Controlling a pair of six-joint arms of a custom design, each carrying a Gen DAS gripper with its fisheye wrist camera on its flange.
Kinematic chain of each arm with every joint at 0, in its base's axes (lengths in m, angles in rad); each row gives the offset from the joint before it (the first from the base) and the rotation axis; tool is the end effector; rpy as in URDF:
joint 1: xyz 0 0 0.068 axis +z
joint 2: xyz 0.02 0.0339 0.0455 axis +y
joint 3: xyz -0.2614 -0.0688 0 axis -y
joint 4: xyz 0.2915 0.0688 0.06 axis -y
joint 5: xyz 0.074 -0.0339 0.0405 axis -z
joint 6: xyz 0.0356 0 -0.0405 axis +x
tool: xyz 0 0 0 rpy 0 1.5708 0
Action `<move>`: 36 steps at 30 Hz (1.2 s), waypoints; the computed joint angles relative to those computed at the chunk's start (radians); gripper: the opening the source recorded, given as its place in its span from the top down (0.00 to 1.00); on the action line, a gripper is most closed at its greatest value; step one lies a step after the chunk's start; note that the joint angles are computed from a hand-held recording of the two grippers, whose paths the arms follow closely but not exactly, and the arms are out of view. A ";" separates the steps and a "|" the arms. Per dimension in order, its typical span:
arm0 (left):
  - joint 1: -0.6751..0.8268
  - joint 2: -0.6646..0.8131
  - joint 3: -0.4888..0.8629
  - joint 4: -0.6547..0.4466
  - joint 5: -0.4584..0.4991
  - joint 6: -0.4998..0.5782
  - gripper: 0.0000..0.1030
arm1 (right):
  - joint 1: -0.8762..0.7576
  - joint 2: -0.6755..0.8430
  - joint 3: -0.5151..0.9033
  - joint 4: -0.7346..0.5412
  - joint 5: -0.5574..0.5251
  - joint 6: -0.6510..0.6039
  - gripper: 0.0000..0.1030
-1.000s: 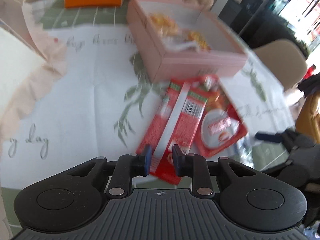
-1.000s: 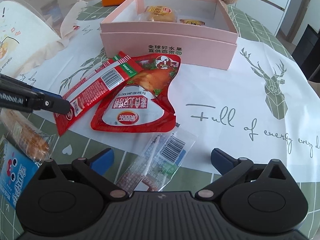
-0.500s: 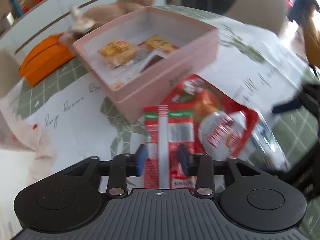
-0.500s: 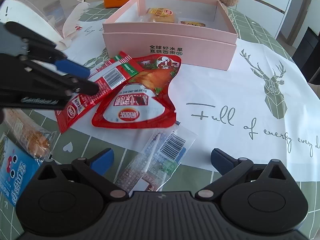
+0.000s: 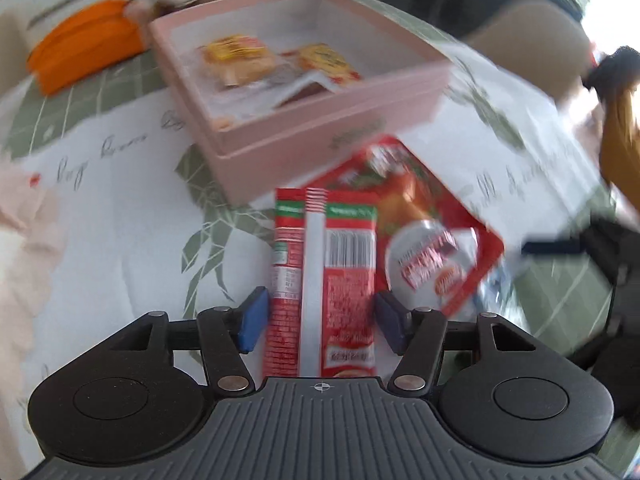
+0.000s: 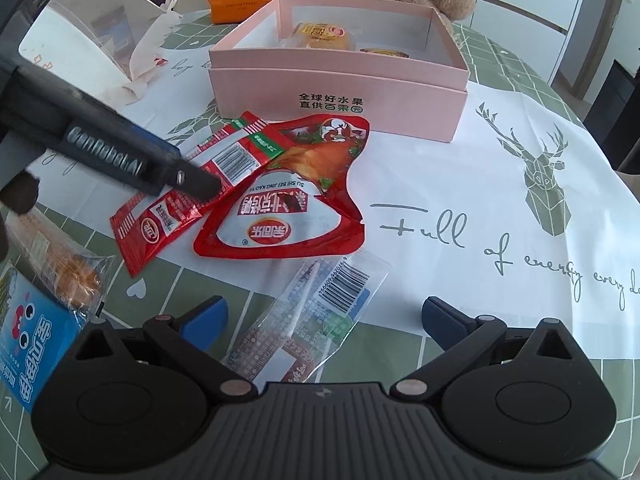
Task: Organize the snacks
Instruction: 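Lift the red packets with the left tool while the right tool approaches the chicken-leg bag, then grasp the red chicken-leg bag with the right tool while the left tool holds the packets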
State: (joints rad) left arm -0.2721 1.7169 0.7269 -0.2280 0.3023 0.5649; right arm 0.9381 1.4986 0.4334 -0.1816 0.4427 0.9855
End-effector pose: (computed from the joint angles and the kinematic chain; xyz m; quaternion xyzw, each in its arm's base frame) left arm 0.2914 -0.0923 0.0600 0.4197 0.8785 -0.1213 0.1933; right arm 0.1475 0.1753 0.0476 0.0582 0.9617 0.0051 0.2677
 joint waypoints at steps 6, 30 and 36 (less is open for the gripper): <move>0.004 -0.040 -0.060 0.036 0.001 0.111 0.38 | 0.002 -0.005 -0.014 0.021 -0.004 -0.023 0.00; 0.058 -0.194 -0.216 0.130 -0.143 -0.345 0.48 | 0.048 -0.170 -0.035 -0.138 -0.001 0.168 0.26; 0.097 -0.195 -0.215 0.123 -0.117 -0.326 0.48 | -0.106 -0.038 0.074 -0.007 0.009 -0.052 0.22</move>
State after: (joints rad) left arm -0.1752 1.5222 0.5120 -0.1053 0.1851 0.2384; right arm 0.8316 1.4609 0.5077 -0.1889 0.4513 0.9331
